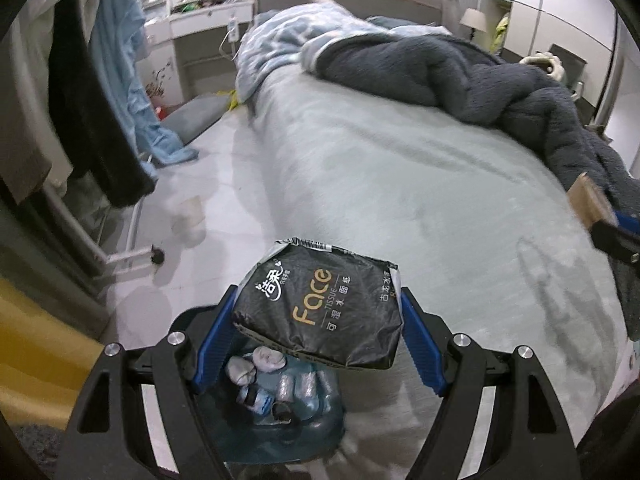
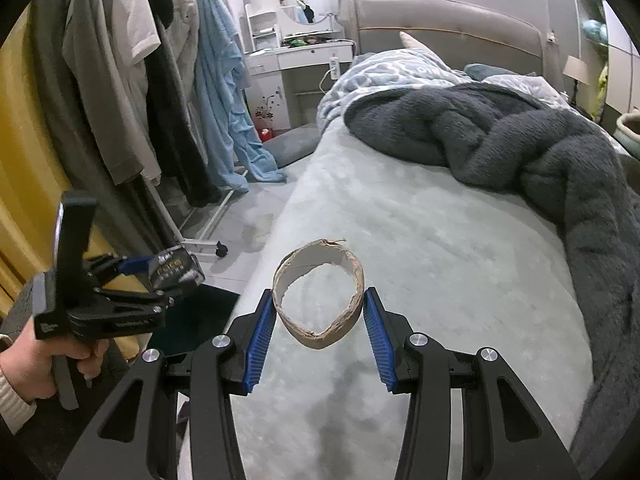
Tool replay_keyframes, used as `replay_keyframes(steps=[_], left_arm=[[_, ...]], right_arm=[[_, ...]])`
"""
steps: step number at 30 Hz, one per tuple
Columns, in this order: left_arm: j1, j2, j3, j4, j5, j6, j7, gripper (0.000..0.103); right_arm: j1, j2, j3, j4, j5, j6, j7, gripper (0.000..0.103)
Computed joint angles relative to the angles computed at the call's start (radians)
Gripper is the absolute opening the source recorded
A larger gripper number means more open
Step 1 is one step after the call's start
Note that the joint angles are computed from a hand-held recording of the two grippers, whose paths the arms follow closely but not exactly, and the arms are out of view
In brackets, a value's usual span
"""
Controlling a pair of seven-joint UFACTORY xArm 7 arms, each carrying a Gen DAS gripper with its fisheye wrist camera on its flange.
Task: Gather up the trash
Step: 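Carry the Face packet over the bin with the left gripper while the right gripper holds the tape roll, then open the left gripper to drop the Face packet into the bin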
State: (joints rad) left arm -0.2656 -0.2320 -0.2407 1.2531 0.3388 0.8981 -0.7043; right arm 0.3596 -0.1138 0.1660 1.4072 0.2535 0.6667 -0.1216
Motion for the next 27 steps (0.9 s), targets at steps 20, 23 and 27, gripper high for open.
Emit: replay_keyframes(steps=[20,23,27], left_arm=[[0.059,-0.064,0.075,-0.146,-0.141,0.068,0.103,0.079],[0.067,-0.073,0.087,-0.166,-0.174,0.075,0.132,0.079],[0.081,-0.087,0.101,-0.192,-0.208,0.086,0.154,0.079]], right_arm=[[0.083,0.208,0.063,0.248,-0.072,0.044,0.041,0.046],[0.099,0.239,0.068,0.279,-0.079,0.056,0.047,0.046],[0.123,0.285,0.077,0.326,-0.085,0.076,0.052,0.046]])
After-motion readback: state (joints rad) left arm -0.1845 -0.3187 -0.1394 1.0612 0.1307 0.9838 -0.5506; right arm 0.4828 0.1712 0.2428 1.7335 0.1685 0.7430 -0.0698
